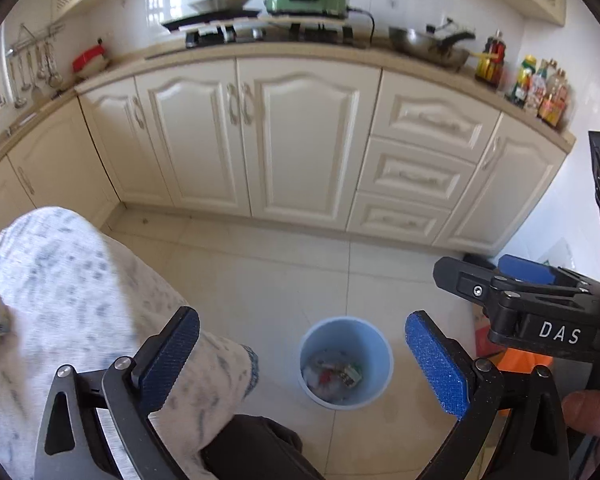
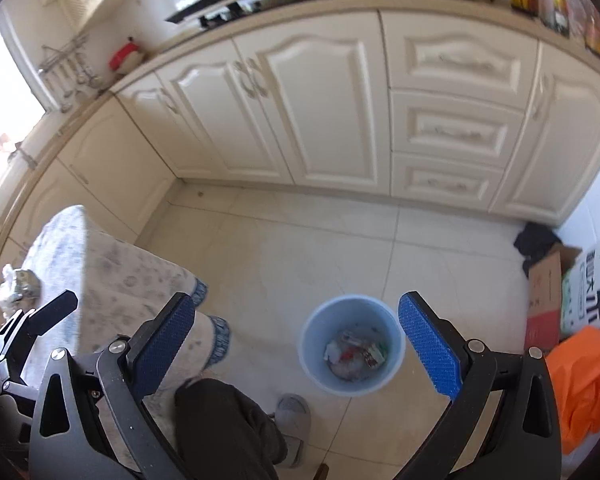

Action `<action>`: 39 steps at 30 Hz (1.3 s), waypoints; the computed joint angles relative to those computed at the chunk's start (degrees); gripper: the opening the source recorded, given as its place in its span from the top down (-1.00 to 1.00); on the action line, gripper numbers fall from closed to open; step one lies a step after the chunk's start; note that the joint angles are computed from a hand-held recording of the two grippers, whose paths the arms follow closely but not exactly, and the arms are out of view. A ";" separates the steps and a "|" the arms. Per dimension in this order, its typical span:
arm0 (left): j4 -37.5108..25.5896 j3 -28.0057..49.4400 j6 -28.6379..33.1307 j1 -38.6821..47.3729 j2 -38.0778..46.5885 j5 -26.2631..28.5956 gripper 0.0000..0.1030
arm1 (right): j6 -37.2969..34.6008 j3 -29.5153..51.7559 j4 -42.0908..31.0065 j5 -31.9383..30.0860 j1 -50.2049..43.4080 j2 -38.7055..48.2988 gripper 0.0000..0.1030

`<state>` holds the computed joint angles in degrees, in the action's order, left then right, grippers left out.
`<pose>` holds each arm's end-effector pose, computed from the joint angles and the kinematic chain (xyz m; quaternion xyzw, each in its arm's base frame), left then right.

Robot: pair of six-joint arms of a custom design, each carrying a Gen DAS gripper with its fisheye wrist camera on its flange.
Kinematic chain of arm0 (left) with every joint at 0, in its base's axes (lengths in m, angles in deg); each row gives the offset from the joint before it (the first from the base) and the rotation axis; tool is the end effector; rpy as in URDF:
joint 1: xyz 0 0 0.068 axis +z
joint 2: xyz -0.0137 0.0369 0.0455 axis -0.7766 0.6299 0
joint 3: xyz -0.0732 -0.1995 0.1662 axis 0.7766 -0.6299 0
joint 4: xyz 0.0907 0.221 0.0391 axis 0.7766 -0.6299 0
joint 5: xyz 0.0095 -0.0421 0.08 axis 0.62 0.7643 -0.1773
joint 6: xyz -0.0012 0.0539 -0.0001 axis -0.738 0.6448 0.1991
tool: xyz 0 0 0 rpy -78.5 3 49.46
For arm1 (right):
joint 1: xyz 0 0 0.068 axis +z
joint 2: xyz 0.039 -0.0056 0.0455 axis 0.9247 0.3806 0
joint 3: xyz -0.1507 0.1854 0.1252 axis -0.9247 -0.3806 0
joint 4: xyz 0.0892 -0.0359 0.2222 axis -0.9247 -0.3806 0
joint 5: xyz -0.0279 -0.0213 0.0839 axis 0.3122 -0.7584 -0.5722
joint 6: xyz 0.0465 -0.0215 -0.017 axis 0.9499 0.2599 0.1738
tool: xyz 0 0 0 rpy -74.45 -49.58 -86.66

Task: Collect trash
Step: 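Open the right tool over the blue bin while the left tool opens to drop the red wrapper, then return both tools over the table toward the remaining trash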

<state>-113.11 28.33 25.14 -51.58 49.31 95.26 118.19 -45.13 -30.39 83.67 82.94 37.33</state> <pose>0.3055 -0.0138 0.2411 0.1951 0.9222 -0.0934 0.3206 0.1953 0.0497 0.2218 0.1537 0.9471 0.0661 0.2738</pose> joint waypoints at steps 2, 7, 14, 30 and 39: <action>-1.17 -1.05 0.59 2.88 -3.78 2.16 -0.97 | 1.50 4.01 -2.20 2.93 4.74 0.64 -1.00; -6.12 -4.95 8.60 18.78 -13.06 10.80 -0.99 | 4.84 13.54 -6.53 10.36 16.64 3.28 -1.00; -22.31 -0.10 26.17 44.68 -16.07 23.12 -0.98 | 6.05 25.82 -8.90 17.00 28.61 11.56 -1.00; -49.56 27.59 54.28 89.39 6.41 34.37 -0.98 | -0.71 56.36 -10.02 16.07 45.93 38.09 -1.00; -45.35 38.80 45.53 91.50 16.43 29.56 -0.98 | -4.06 73.43 -12.36 10.29 46.39 54.20 -1.00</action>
<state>-158.46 67.13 70.67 39.92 65.74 124.81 114.13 28.30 -42.75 93.96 129.32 91.52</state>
